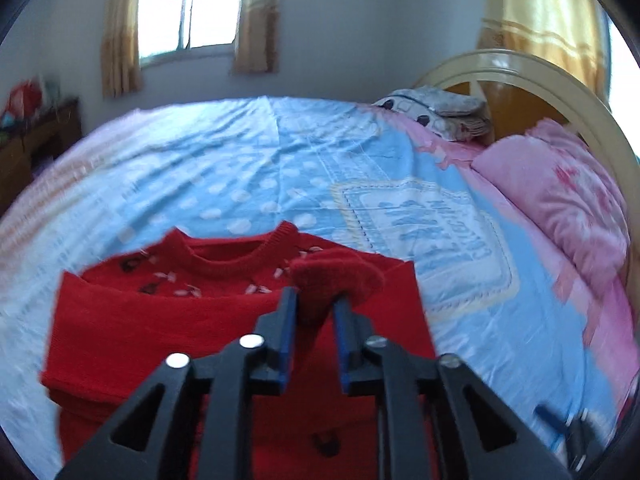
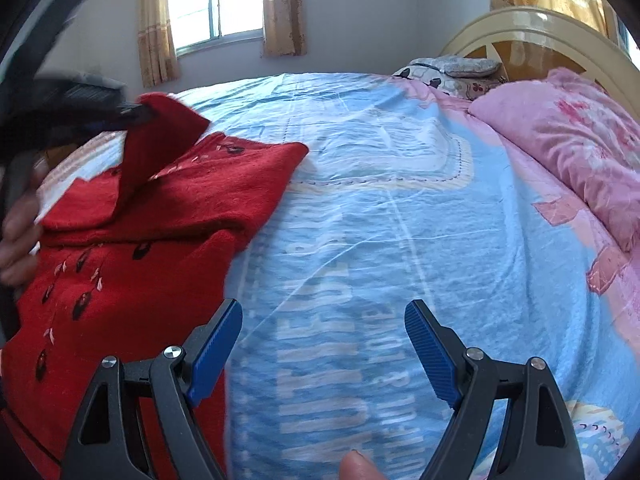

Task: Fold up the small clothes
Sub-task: 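Lay the sleeve onto the sweater body and open the left tool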

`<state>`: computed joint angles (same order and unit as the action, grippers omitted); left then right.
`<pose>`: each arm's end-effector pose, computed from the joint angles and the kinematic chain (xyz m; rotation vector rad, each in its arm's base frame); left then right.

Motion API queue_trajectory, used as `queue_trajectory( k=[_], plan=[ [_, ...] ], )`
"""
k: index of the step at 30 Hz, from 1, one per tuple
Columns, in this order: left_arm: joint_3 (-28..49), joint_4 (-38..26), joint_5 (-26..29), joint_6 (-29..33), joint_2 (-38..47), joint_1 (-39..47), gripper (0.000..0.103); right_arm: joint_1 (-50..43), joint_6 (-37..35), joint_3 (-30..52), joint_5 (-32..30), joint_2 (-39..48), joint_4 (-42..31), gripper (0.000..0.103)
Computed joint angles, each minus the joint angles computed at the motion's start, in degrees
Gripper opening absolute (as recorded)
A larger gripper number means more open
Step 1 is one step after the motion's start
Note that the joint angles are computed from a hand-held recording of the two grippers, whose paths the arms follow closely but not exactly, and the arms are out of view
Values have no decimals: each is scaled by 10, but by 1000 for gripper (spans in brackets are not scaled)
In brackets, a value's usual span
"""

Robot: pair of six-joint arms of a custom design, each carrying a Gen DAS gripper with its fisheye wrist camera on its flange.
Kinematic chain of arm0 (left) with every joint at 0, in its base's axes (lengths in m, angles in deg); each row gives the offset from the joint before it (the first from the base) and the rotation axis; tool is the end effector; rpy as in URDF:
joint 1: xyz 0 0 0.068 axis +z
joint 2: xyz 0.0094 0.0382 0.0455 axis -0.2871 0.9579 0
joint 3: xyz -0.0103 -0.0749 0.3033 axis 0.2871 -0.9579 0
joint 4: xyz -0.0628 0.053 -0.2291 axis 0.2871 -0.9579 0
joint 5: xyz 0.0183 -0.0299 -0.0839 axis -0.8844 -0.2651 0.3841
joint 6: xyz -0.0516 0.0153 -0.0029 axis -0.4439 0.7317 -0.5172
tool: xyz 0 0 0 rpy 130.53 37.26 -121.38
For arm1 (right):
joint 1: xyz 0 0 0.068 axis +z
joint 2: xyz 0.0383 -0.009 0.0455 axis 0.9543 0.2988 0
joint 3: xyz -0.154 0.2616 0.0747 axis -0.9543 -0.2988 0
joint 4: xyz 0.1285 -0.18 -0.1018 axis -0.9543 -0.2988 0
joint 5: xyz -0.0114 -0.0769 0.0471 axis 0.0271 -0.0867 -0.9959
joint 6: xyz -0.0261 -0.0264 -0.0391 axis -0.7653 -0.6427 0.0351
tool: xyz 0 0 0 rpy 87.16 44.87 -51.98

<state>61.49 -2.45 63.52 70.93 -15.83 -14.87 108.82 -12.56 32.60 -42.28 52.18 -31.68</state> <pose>0.2072 0.0018 0.2357 0.0223 2.2258 -0.1374 0.1181 0.0679 0.1501 0.0347 2.2821 0.0581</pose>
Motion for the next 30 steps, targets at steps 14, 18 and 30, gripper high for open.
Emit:
queue_trajectory(
  k=[14, 18, 30],
  plan=[
    [-86, 106, 194, 308, 56, 498, 82, 21, 11, 34, -28, -49, 2, 83],
    [-69, 123, 168, 288, 115, 495, 82, -11, 4, 120, -103, 42, 10, 73],
    [-32, 108, 133, 260, 229, 505, 94, -34, -22, 310, -105, 316, -43, 37]
  ],
)
